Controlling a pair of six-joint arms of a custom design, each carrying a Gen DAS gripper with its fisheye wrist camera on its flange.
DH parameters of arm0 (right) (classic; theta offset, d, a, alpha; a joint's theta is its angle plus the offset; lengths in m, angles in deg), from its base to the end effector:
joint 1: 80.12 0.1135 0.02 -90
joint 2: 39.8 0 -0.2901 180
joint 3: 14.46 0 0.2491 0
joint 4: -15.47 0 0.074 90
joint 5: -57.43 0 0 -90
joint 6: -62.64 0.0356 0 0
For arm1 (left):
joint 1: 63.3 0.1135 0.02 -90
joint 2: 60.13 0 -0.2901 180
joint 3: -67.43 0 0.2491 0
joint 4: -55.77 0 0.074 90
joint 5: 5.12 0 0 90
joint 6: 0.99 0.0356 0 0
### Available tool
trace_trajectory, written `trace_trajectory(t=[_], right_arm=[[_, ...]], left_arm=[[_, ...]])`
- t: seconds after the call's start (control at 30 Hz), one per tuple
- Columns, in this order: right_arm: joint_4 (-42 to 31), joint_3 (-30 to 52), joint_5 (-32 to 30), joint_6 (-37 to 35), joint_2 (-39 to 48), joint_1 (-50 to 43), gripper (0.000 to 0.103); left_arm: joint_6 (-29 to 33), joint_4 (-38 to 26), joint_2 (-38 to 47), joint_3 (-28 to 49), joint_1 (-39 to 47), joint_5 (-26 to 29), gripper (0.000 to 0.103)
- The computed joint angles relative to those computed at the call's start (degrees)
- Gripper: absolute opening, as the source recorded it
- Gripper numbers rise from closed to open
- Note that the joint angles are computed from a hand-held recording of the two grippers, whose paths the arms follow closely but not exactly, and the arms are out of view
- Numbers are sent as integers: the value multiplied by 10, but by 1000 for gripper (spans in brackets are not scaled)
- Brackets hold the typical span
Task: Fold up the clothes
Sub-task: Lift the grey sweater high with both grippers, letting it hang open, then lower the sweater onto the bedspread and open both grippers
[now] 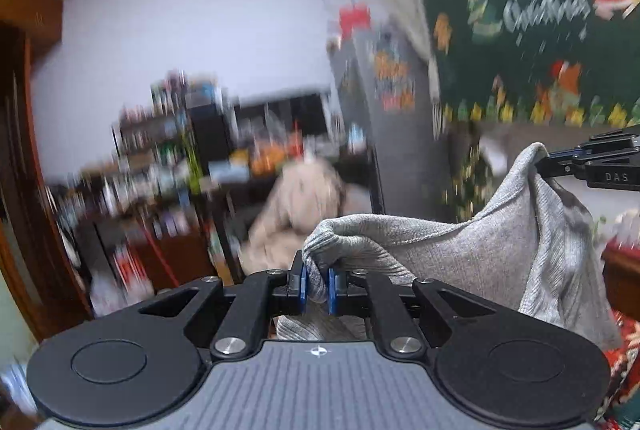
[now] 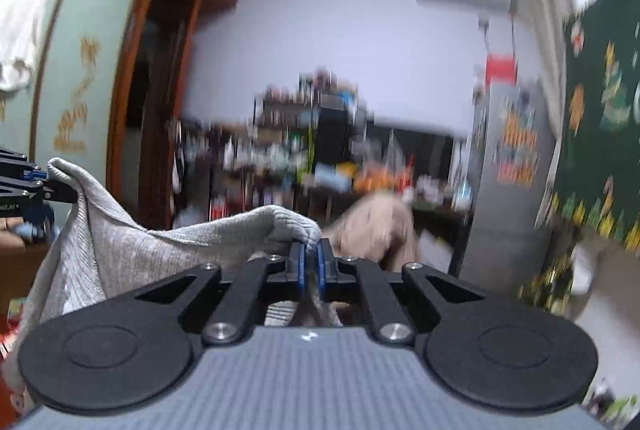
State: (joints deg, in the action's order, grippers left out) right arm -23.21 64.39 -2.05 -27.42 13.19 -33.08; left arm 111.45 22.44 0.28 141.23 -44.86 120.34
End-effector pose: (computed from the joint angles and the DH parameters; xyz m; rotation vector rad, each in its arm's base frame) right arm 0.1302 0.1133 0.4306 -0.3448 1.7306 0.1170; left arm 0.2113 0.0487 0.3883 0.4682 1.7933 -0.0991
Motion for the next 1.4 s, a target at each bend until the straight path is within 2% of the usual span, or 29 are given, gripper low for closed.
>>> trace_trajectory(t=[0.13,0.27,0.4,0.5,0.6,0.67,0.73,0.8,0.87,0.93,1.03,1.1,1.23,1.3,1.4], right_arm=[[94,-64,-143,17,114,-149,6],[204,-49,-225,0,301,-243,6],[223,92,-259,-10,518,-285,6],[183,245,-269,-16,666,-308,6],[134,391,-286,-12,785,-324,7],[88,482,-299,-6,851,-329,9],[71,526,-300,-5,890,-330,15],[74,521,-295,-7,890,-331,29],[84,501,-292,-9,878,-333,34],[92,466,-307,-3,850,-341,44],[117,373,-336,5,771,-355,56],[133,307,-350,11,715,-363,75],[159,158,-363,18,589,-375,80],[180,82,-347,6,531,-376,92],[224,-35,-320,6,450,-375,102]], left_arm=[[-4,96,140,-23,-92,-114,9],[-22,149,318,41,-147,-193,9],[-59,126,482,172,-171,-248,9],[-88,91,577,277,-178,-279,9],[-105,16,650,383,-185,-296,10],[-110,-25,685,433,-188,-311,16],[-114,-49,698,451,-185,-312,26],[-117,-53,693,448,-182,-304,35],[-116,-46,667,418,-173,-292,55],[-115,-39,635,382,-162,-281,60],[-110,-39,587,328,-141,-262,60],[-104,-47,559,299,-126,-250,61],[-90,-28,502,221,-98,-235,61],[-84,-16,476,181,-83,-229,61],[-81,16,440,115,-60,-226,68]])
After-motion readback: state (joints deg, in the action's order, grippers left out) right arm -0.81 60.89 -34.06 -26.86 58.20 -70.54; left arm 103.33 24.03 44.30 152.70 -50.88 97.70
